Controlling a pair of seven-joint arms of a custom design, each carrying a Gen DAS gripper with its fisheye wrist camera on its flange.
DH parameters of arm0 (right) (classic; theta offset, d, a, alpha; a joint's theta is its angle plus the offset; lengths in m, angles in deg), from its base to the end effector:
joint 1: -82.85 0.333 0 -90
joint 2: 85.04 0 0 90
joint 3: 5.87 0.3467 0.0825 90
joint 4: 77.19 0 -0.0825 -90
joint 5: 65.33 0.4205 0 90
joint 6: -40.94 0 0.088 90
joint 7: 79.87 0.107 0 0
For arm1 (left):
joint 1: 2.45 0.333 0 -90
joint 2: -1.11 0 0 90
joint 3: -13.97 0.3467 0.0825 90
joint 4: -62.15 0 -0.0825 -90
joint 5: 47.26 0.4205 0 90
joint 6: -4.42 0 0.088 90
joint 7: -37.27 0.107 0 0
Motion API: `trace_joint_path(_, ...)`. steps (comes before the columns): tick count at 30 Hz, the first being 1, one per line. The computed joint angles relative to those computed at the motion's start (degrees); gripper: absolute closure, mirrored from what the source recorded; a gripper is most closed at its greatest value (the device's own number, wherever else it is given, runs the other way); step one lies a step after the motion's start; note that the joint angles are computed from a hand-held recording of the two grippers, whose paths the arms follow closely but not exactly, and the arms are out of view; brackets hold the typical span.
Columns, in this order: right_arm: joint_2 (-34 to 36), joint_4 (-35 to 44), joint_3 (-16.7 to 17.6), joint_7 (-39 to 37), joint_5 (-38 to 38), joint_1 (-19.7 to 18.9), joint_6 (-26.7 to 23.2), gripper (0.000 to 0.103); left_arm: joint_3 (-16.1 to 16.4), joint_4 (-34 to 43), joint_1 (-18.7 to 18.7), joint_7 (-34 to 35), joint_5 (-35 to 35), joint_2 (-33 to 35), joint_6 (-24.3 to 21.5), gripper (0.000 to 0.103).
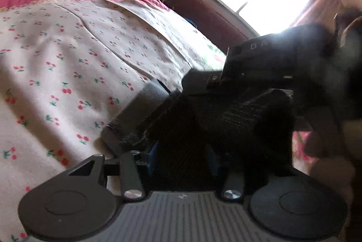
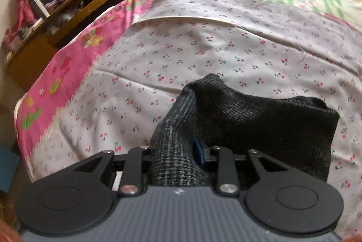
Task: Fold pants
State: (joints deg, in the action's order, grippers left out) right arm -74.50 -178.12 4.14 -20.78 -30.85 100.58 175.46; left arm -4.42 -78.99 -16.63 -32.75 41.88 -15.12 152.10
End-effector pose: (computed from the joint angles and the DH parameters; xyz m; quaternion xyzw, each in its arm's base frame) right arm 0.6100 0.3211 0.5221 -0.8519 0.4109 0.0431 0.3218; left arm 0.4013 -0.2799 0.4289 -0.8089 0.2665 -0.4687 0.2345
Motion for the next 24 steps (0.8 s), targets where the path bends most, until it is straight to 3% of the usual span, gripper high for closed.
trace_joint_path(2,0.96,1.11,0.23,3.54,0.91,0.41,0.28,0.072,-0.92,-1.18,-0.60,0.40,-1.89,-1.68,-2.56,0.044)
trace_joint_path(3,0.95,0.95,0.47,3.40,0.52,0.66,0.65,0.070,-1.80,-1.84,-1.37,3.14,-5.97,-2.78,-5.68,0.042)
trace_joint_path(7,0.82,0.06,1.50,0.76,2.50,0.89,1.26,0.044,-4.04,-4.81,-3.87,5.64,-15.19,-7.07,-13.45,0.038)
trace_joint_path(11,0.65,1.11,1.69,-1.93,8.47,-0.61,-3.04,0.044,-5.59,-5.60,-6.49,9.76,-20.30,-9.84,-18.35,0.037)
trace_joint_path(16,-4.89,-4.36,-0.74,-11.62,13.61,-2.23,-0.70,0.045,-5.29,-4.31,-7.63,16.20,-18.82,-10.53,-16.40,0.031)
trace_joint_path(21,-8.63,-9.31,-3.57,-19.94,13.96,-2.24,2.07,0.045,-4.74,0.82,-5.88,28.48,-15.93,-6.89,-15.70,0.029)
trace_joint_path(24,-7.79,-8.88,-3.78,-25.71,14.10,-1.53,3.30,0.045,-2.46,3.06,-4.59,35.99,-16.32,-3.65,-13.17,0.029)
